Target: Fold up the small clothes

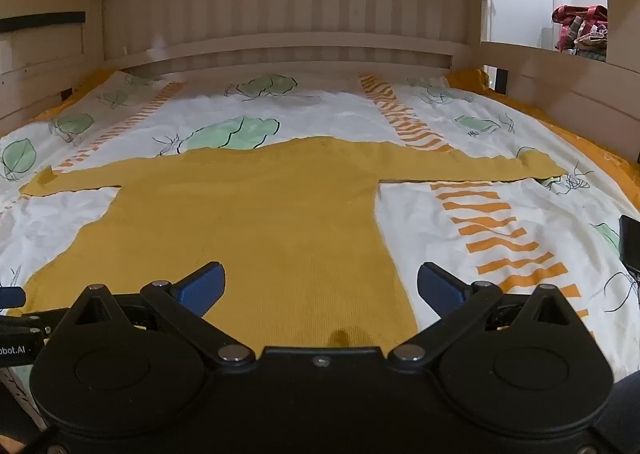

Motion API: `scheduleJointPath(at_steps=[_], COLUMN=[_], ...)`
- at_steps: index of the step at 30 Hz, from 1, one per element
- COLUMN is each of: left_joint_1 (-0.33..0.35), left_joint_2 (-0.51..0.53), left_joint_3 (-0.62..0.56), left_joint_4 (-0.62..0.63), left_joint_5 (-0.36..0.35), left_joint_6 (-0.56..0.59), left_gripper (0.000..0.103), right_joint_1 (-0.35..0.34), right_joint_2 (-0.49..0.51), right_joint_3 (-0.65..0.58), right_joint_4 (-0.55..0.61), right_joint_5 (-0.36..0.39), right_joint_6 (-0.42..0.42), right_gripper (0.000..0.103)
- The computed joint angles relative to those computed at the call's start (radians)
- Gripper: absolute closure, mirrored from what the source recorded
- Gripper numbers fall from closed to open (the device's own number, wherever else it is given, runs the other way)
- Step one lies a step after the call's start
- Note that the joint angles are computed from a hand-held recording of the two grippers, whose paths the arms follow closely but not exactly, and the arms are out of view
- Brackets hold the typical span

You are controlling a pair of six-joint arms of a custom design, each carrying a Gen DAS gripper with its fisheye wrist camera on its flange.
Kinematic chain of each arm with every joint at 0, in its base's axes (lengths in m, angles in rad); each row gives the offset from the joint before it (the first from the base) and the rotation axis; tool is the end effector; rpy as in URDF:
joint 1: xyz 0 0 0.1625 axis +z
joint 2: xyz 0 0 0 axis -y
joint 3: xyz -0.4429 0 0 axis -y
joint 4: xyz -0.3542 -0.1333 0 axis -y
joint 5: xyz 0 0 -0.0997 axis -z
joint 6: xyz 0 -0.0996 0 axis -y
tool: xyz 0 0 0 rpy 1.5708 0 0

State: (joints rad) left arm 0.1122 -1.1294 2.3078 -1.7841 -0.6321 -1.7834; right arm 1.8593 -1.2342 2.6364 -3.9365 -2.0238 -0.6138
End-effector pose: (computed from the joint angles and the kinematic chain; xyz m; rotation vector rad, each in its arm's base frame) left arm -0.3070 -0.2496 0.1202 0.2015 2.0646 -1.0682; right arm 0.1816 -0.2967 0.2621 0.7625 -2.2172 1.1141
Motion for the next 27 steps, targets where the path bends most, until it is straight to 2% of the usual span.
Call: scheduleJointPath(at_steps=[4, 6, 9, 27], left_joint_1=[-0.019, 0.009, 0.015, 0.008], left_joint_2=[-0.03, -0.018, -0.037, -0.031], left_joint_3=[0.034, 0.019, 0.032, 0.0], left_joint_4=[-0.009, 0.006, 0.003, 0.108], left_joint_5=[-0.001, -0.003, 0.001, 0.002], left_joint_6=[-0.028, -0.018, -0.02, -0.144], left_gripper=[0.027, 0.027, 0.027, 0.027], right_joint_1=[0.003, 0.0, 0.008, 0.016], right_joint_2=[-0.006, 0.012, 0.02, 0.025], right_joint_3=[-0.003, 0.002, 0.0, 0.004], right_joint_4=[0.01, -0.017, -0.015, 0.018], right_joint_5=[-0.003, -0.004, -0.022, -0.021], right_joint_6=[-0.01, -0.025, -0.024, -0.049], right_gripper=[0.001, 0.001, 0.001, 0.001])
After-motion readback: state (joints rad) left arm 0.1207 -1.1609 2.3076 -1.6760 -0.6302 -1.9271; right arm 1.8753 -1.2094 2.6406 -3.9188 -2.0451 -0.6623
